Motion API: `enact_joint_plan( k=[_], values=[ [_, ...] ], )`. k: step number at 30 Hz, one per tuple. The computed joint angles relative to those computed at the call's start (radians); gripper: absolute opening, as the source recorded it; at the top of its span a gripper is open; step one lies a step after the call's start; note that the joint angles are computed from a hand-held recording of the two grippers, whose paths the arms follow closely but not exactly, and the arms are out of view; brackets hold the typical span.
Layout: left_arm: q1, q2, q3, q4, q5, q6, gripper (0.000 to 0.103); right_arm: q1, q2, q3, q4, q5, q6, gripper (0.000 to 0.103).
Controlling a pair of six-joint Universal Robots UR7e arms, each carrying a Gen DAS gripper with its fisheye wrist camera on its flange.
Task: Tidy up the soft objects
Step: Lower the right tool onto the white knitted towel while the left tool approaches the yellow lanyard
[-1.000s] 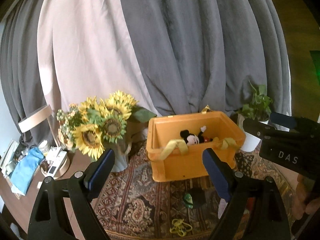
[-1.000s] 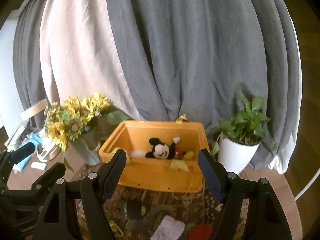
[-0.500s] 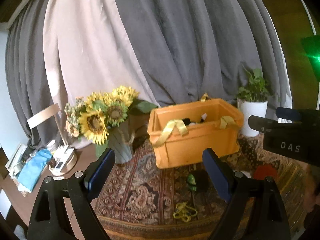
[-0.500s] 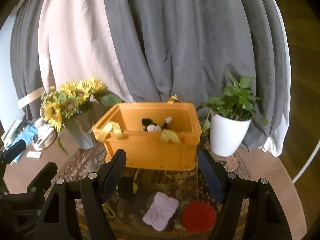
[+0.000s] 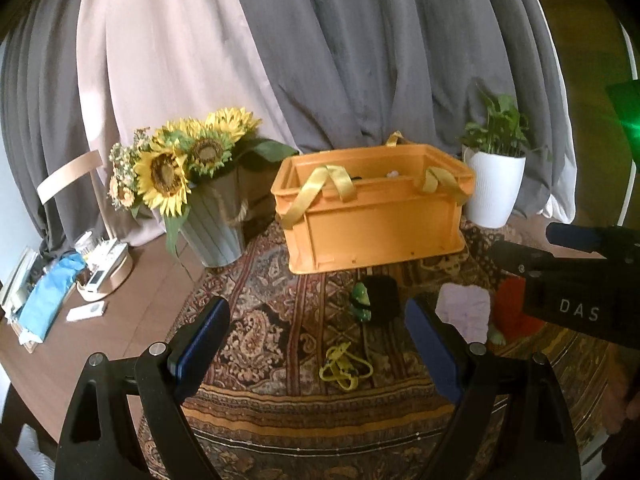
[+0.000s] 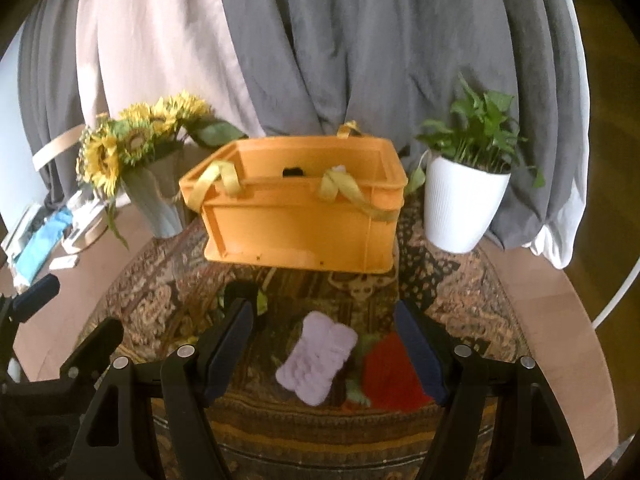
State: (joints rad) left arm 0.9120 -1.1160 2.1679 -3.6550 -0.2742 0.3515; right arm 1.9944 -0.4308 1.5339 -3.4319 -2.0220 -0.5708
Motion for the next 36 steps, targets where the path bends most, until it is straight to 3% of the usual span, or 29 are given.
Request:
enact_joint_plan(
  k=[18, 36],
  values=[
    [0.081, 0.016, 0.025, 0.203, -0.056, -0.201, 0.09, -0.036, 0.056, -0.015, -0.003, -0.001, -0.103, 0.072],
    [0.153, 0.053, 0.017, 0.243, -0.126, -0.219, 0.089, -0.089, 0.073, -0.014, 0.141, 0.036, 0.004, 0.061]
  ],
)
